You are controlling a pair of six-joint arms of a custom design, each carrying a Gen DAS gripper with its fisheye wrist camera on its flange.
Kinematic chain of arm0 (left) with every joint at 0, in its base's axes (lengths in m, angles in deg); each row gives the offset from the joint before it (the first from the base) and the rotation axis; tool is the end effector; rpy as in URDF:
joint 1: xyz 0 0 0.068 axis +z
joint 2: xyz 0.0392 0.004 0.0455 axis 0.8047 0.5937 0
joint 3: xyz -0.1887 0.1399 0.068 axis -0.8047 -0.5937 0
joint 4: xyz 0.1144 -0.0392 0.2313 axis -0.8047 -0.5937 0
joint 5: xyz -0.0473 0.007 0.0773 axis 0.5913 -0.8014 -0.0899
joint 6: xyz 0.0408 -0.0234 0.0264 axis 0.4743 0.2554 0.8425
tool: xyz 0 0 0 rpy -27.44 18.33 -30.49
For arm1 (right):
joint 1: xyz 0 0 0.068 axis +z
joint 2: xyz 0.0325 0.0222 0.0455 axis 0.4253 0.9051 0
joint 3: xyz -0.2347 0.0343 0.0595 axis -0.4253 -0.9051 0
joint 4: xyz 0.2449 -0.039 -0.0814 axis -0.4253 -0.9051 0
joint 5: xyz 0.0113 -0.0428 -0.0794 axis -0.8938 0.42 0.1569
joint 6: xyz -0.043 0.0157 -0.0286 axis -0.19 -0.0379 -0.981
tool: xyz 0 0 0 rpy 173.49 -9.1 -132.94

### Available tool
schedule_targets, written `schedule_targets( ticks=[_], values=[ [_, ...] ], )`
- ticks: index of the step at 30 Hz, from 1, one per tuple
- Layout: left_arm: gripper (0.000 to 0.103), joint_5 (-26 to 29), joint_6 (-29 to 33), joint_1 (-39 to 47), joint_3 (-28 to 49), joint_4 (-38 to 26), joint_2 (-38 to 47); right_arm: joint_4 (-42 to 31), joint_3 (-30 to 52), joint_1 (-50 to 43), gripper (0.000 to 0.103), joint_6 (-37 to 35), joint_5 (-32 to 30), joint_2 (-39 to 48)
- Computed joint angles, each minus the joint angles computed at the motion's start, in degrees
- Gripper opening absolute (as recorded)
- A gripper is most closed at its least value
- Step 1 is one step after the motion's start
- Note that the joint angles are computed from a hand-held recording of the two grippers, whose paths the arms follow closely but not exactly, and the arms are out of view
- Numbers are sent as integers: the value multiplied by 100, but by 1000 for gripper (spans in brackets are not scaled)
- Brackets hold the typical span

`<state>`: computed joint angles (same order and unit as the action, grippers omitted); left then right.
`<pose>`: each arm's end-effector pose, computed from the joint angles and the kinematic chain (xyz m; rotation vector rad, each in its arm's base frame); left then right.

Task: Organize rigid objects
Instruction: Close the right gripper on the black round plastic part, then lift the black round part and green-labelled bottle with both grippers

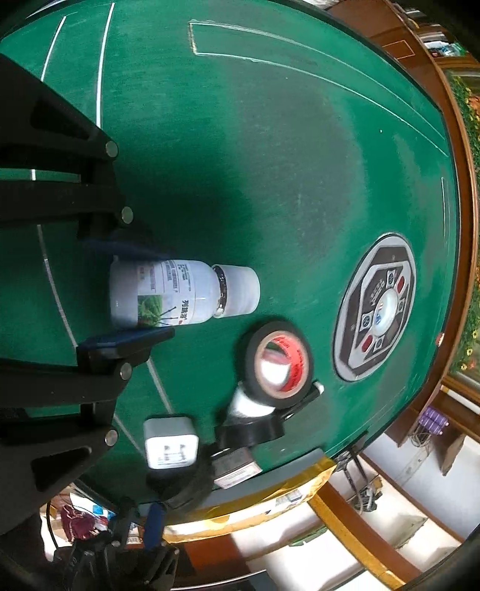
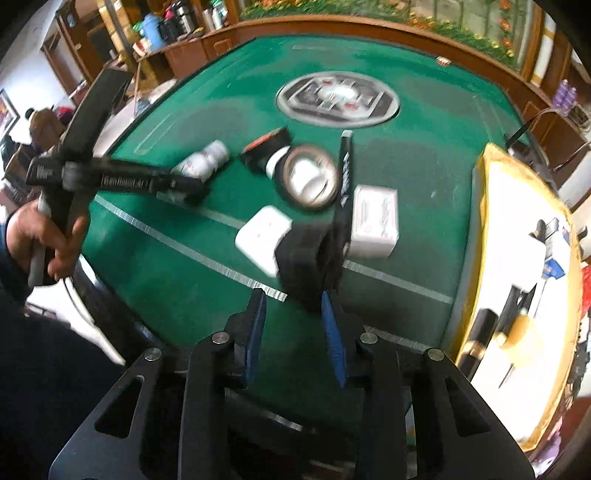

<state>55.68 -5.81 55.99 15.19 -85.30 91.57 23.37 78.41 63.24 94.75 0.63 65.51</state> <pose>0.3670 0.0012 0.1902 0.5007 2.7505 -0.5051 0.2235 0.1695 0.2214 -0.2959 2.6477 0.1861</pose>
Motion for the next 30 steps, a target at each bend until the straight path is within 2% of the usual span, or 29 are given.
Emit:
schedule_targets(
  ticks=[4, 9, 16, 21, 23, 30],
  values=[
    [35, -25, 47, -9, -59, -27, -58, 154, -247, -83, 32, 180, -599, -193],
    [35, -23, 4, -14, -138, 43, -107, -34, 50, -137, 35, 201, -94, -70],
    [35, -100, 12, -44, -301, 202, -213, 216, 525, -224, 35, 219, 58, 627],
    [35, -184, 5, -98, -493, 434, -347, 557, 279, -600, 34, 562, -200, 542],
    [35, -274, 6, -154, -546, 529, -384, 582, 216, -725, 29, 745, -245, 488],
    [35, -384, 96, -200, -610, 590, -444, 664, -390, -1238, 27, 1312, -591, -131]
  ],
)
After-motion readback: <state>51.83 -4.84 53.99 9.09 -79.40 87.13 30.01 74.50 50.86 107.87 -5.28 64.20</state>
